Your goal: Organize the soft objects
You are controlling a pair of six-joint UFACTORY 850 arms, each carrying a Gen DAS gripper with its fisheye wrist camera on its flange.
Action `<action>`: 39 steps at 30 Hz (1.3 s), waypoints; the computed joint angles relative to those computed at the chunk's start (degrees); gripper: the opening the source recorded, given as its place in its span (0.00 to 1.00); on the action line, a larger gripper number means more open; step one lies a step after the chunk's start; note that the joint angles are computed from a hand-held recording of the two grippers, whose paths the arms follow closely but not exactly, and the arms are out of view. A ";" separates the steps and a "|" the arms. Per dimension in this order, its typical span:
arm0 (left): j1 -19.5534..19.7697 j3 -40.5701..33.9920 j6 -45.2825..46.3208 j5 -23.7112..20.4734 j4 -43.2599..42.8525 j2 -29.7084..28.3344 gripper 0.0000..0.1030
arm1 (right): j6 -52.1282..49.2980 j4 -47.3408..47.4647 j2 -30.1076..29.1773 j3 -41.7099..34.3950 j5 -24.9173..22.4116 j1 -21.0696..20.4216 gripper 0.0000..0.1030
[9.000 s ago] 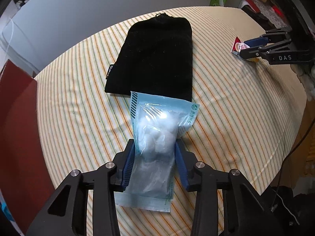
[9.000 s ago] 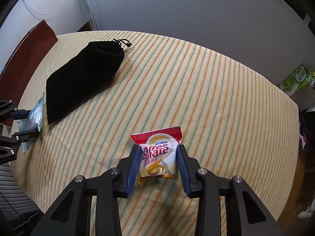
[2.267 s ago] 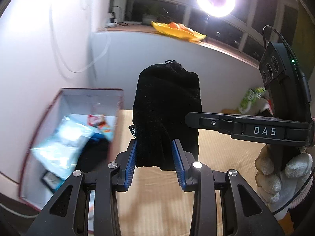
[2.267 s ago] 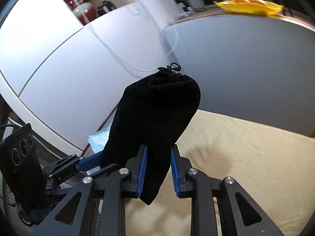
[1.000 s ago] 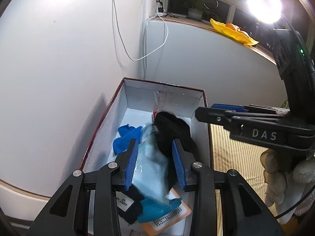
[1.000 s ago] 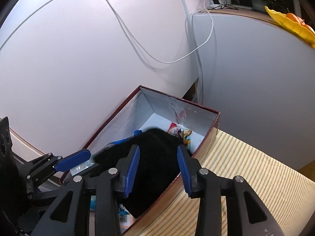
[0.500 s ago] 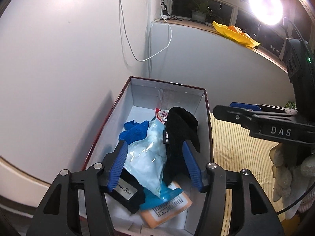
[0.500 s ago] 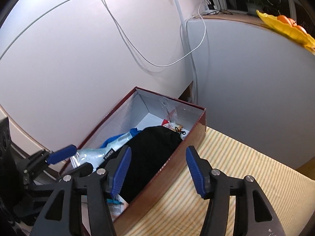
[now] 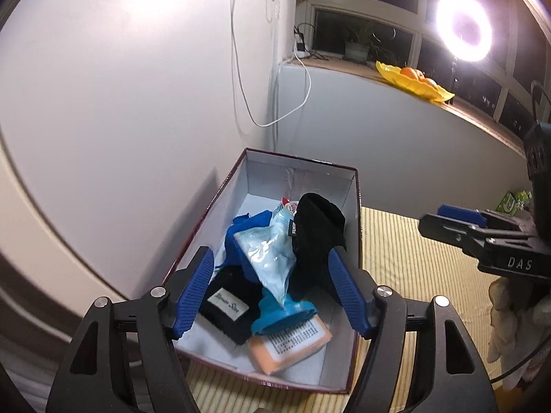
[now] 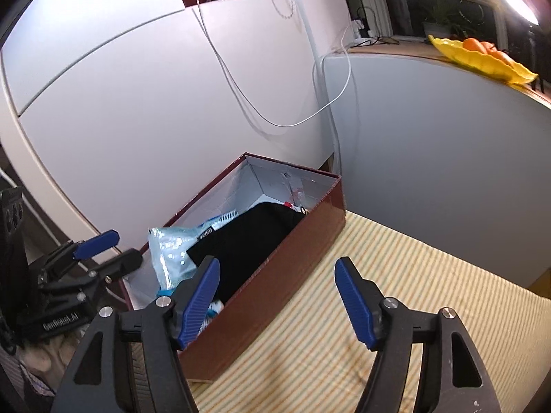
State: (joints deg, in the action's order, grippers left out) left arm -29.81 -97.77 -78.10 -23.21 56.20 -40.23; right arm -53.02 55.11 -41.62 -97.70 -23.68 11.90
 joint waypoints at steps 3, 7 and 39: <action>-0.83 2.81 -6.20 -0.66 5.30 1.68 0.67 | -6.83 7.10 3.13 5.61 2.09 -0.58 0.65; -1.79 7.01 -15.45 -0.96 12.29 4.29 0.67 | -15.50 14.70 6.60 11.77 4.73 -0.77 0.68; -10.63 19.81 -38.02 -11.30 28.32 12.70 0.78 | -84.11 79.32 25.55 37.21 11.40 2.26 0.78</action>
